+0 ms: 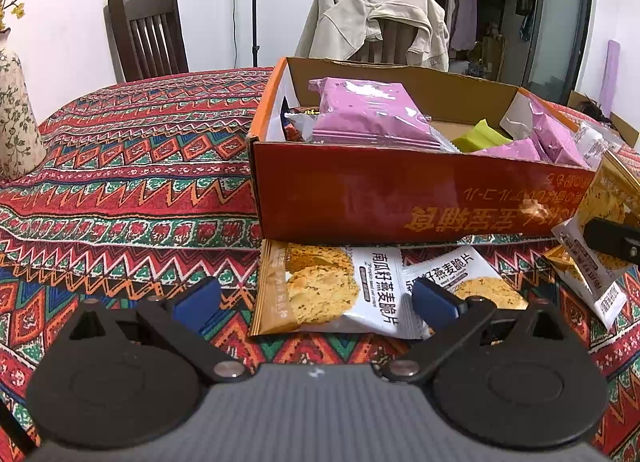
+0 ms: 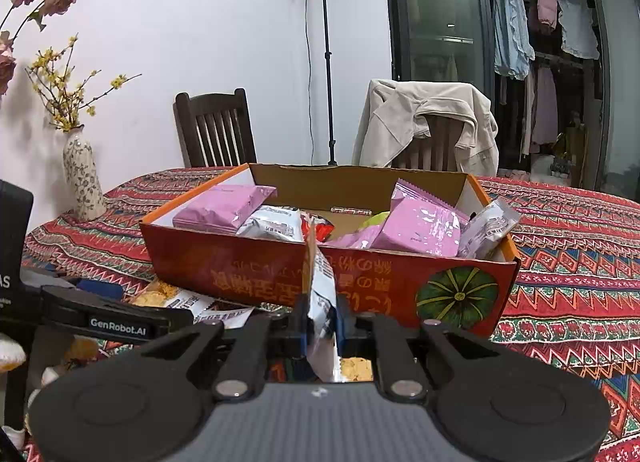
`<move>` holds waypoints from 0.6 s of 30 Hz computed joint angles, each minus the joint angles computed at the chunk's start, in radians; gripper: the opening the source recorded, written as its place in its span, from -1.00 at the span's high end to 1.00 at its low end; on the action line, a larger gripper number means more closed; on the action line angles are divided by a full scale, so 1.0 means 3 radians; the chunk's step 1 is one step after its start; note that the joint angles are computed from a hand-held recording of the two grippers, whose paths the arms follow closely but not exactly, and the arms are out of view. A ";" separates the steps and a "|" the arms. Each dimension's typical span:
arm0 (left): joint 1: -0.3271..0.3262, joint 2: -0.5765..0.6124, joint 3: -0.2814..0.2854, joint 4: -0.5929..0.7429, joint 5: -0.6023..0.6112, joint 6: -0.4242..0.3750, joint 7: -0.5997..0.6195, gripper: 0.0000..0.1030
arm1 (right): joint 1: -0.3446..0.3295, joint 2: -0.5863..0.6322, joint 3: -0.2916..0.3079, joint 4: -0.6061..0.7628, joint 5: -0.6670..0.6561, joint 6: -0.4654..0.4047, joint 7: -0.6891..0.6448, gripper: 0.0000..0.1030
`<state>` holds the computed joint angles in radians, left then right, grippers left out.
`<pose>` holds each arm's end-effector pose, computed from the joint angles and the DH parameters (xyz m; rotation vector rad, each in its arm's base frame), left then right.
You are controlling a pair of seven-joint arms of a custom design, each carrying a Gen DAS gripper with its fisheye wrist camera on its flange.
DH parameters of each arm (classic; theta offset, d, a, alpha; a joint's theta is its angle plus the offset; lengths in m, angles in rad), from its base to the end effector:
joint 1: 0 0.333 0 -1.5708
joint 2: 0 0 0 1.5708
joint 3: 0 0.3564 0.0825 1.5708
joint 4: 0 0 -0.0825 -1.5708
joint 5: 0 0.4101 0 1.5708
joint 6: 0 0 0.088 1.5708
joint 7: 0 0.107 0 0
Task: Organize snacks
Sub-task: 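Grasp a white-and-orange cracker packet with the left tool while the right tool holds its packet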
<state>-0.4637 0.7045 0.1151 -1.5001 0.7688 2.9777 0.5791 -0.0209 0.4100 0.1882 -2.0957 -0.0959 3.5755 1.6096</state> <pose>0.7253 -0.3390 0.3429 -1.6304 1.8556 -0.8494 0.6541 0.1090 0.3765 -1.6558 1.3820 -0.7692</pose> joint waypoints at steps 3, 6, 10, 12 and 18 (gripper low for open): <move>-0.0015 0.0002 0.0005 0.0015 0.0006 -0.0045 0.0004 -1.00 | 0.0000 0.0004 0.0001 0.0002 -0.0005 -0.0002 0.0002 0.76; -0.0030 0.0001 0.0022 0.0013 0.0034 -0.0051 -0.0022 -0.98 | 0.0004 0.0007 -0.0002 0.0003 -0.0004 0.0001 0.0001 0.76; -0.0165 -0.0054 0.0202 -0.0075 0.0230 0.0057 -0.0231 -0.47 | 0.0006 0.0010 -0.0001 0.0000 -0.0004 0.0002 0.0000 0.76; -0.0193 -0.0077 0.0237 -0.0104 0.0312 0.0063 -0.0298 -0.41 | 0.0006 0.0010 -0.0001 0.0000 -0.0004 0.0002 0.0001 0.76; -0.0188 -0.0115 0.0253 -0.0145 0.0439 0.0108 -0.0436 -0.30 | 0.0010 0.0017 -0.0004 -0.0001 -0.0002 0.0018 -0.0003 0.76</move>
